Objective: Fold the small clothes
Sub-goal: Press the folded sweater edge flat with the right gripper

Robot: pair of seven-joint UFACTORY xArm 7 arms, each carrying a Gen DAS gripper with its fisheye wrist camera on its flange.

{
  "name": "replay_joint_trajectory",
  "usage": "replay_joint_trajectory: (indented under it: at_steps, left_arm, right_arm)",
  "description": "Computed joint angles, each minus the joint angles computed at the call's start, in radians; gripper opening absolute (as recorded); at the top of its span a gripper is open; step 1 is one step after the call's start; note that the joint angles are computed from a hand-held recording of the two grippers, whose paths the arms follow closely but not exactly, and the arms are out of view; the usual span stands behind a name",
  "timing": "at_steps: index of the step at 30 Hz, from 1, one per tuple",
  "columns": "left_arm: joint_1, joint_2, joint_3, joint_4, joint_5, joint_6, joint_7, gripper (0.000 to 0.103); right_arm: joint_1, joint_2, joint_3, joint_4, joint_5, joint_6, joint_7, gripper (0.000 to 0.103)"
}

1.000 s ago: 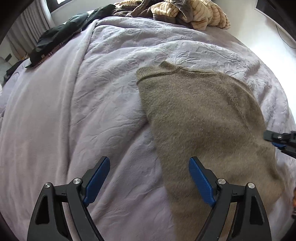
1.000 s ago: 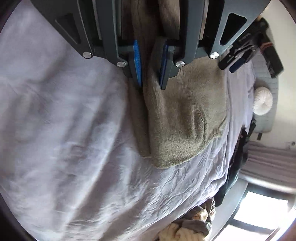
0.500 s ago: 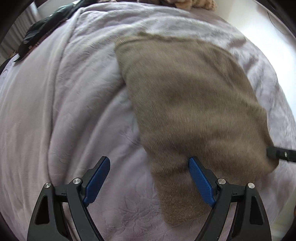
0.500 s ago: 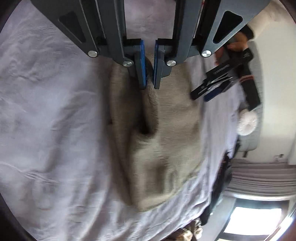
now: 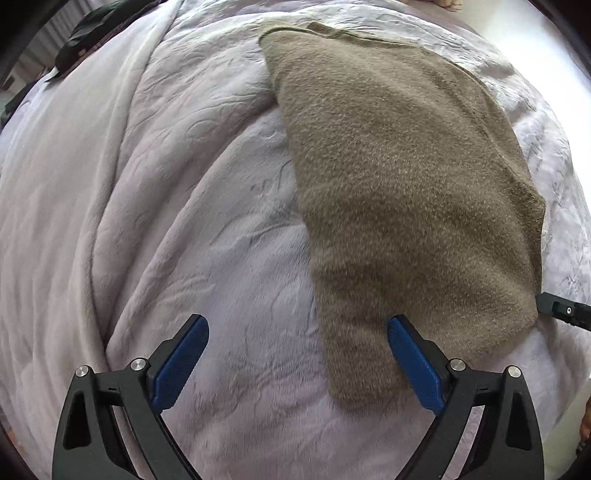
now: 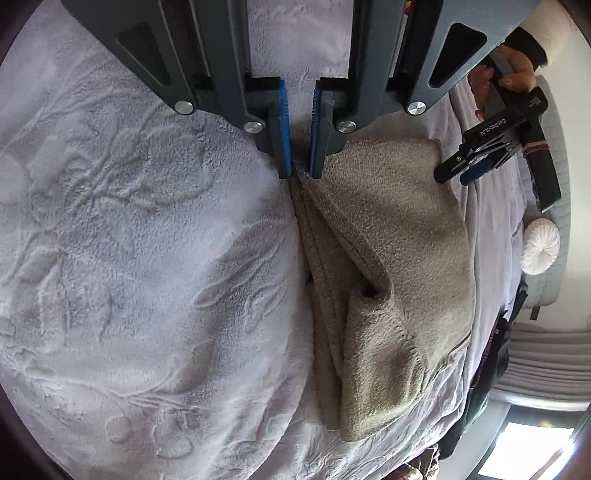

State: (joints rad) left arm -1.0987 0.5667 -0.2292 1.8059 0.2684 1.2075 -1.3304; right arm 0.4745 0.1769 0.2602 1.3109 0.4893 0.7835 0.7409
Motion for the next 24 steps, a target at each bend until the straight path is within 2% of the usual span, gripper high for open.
replay_joint_trajectory:
  at_steps: [3, 5, 6, 8, 10, 12, 15, 17, 21, 24]
  left_arm:
    - [-0.013, -0.012, -0.003, 0.016, -0.008, 0.048, -0.025, 0.098]
    - [-0.019, -0.023, -0.006, 0.017, -0.010, 0.065, -0.045, 0.098]
    - [-0.024, -0.030, -0.006, 0.018, -0.010, 0.074, -0.061, 0.098]
    - [-0.027, -0.043, -0.009, 0.011, -0.012, 0.082, -0.091, 0.098]
    - [-0.026, -0.025, -0.012, 0.052, -0.021, 0.117, -0.100, 0.098]
    - [-0.034, 0.004, -0.012, 0.105, -0.030, 0.168, -0.104, 0.098]
    - [-0.055, 0.045, -0.007, 0.185, -0.039, 0.218, -0.099, 0.098]
    - [-0.072, 0.078, 0.002, 0.248, -0.037, 0.245, -0.086, 0.098]
    - [-0.095, 0.087, 0.015, 0.276, -0.050, 0.251, -0.087, 0.098]
    - [-0.097, 0.103, 0.019, 0.306, -0.060, 0.266, -0.078, 0.098]
  right_arm:
    - [-0.008, 0.003, -0.004, 0.015, 0.007, 0.036, 0.003, 0.022]
    - [0.002, -0.007, -0.017, 0.036, -0.066, 0.047, 0.054, 0.022]
    - [0.006, -0.015, -0.020, 0.040, -0.093, 0.027, 0.061, 0.022]
    - [-0.001, -0.005, -0.012, 0.065, -0.078, -0.037, -0.001, 0.023]
    - [-0.007, 0.060, 0.000, 0.152, -0.058, -0.035, -0.079, 0.023]
    - [0.001, 0.158, 0.006, 0.272, -0.083, -0.008, -0.123, 0.023]
    - [0.021, 0.261, -0.009, 0.383, -0.130, 0.039, -0.100, 0.023]
    - [0.022, 0.278, -0.017, 0.377, -0.136, 0.034, -0.071, 0.023]
    - [-0.007, 0.255, -0.002, 0.292, -0.087, -0.014, -0.073, 0.009]
    - [-0.023, 0.227, 0.007, 0.256, -0.063, -0.020, -0.092, 0.009]
